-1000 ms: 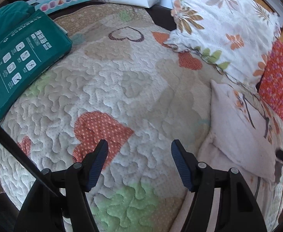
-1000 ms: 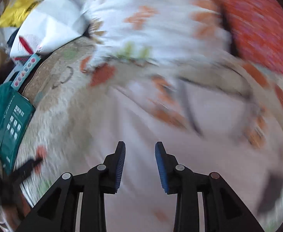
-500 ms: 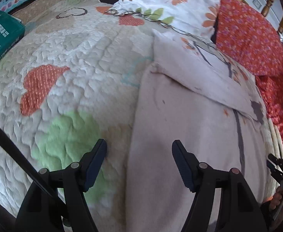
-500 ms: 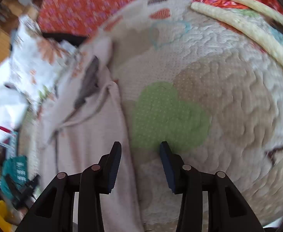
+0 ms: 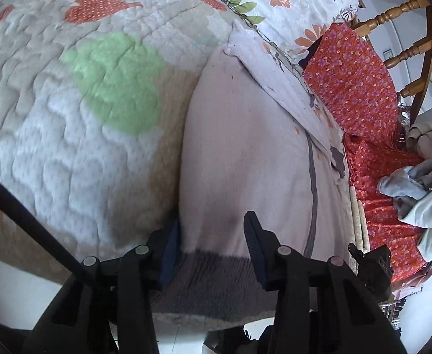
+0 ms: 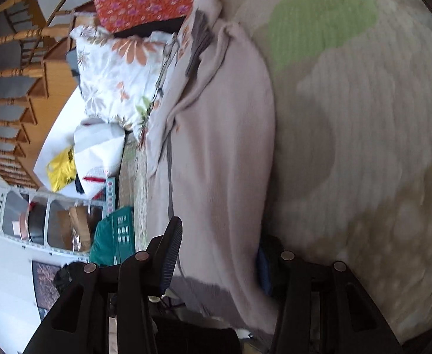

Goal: Fold small clothes
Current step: 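Grasp the grey hem band with both tools and lift it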

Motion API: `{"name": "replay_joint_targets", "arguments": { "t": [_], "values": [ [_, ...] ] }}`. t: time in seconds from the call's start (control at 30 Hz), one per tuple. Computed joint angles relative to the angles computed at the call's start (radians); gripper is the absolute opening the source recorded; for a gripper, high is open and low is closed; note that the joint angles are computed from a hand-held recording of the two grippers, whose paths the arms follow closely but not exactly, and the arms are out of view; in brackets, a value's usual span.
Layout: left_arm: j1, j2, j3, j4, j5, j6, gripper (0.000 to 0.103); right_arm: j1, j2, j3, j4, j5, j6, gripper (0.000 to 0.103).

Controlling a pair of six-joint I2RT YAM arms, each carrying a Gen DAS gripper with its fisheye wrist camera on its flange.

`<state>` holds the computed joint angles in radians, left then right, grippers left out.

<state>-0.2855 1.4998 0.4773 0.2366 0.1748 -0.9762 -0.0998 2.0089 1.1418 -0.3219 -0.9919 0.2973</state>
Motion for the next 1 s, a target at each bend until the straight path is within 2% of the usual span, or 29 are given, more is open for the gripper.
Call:
{"name": "replay_joint_targets", "arguments": {
  "t": [0.23, 0.5, 0.57, 0.6, 0.63, 0.7, 0.8, 0.9, 1.0],
  "values": [
    [-0.071, 0.011, -0.077, 0.096, 0.008, -0.091, 0.041, 0.014, -0.074, -0.129, 0.006, 0.018, -0.073, 0.049],
    [-0.13, 0.001, -0.067, 0.054, -0.065, -0.099, 0.041, 0.061, -0.182, -0.23, 0.035, 0.138, -0.112, 0.047],
    [-0.15, -0.005, -0.045, -0.015, -0.107, -0.1, 0.029, 0.07, -0.208, -0.259, 0.033, 0.172, -0.139, 0.045],
    [-0.157, 0.002, -0.022, -0.059, -0.123, -0.093, 0.015, 0.084, -0.23, -0.28, 0.039, 0.206, -0.147, 0.038],
    [-0.15, -0.001, -0.018, -0.076, -0.118, -0.082, 0.011, 0.099, -0.247, -0.296, 0.044, 0.245, -0.153, 0.033],
    [-0.123, -0.014, -0.004, -0.103, -0.099, -0.075, 0.008, 0.124, -0.264, -0.309, 0.046, 0.313, -0.154, 0.009],
    [-0.126, -0.083, 0.015, -0.193, -0.155, -0.051, 0.006, 0.118, -0.268, -0.293, 0.027, 0.332, -0.163, 0.005],
    [-0.175, -0.202, -0.001, -0.265, -0.191, -0.074, 0.006, 0.075, -0.303, -0.289, -0.014, 0.292, -0.188, 0.005],
    [-0.288, -0.32, -0.002, -0.363, -0.28, -0.12, 0.005, 0.025, -0.362, -0.281, -0.133, 0.249, -0.292, 0.004]
  ]
}}
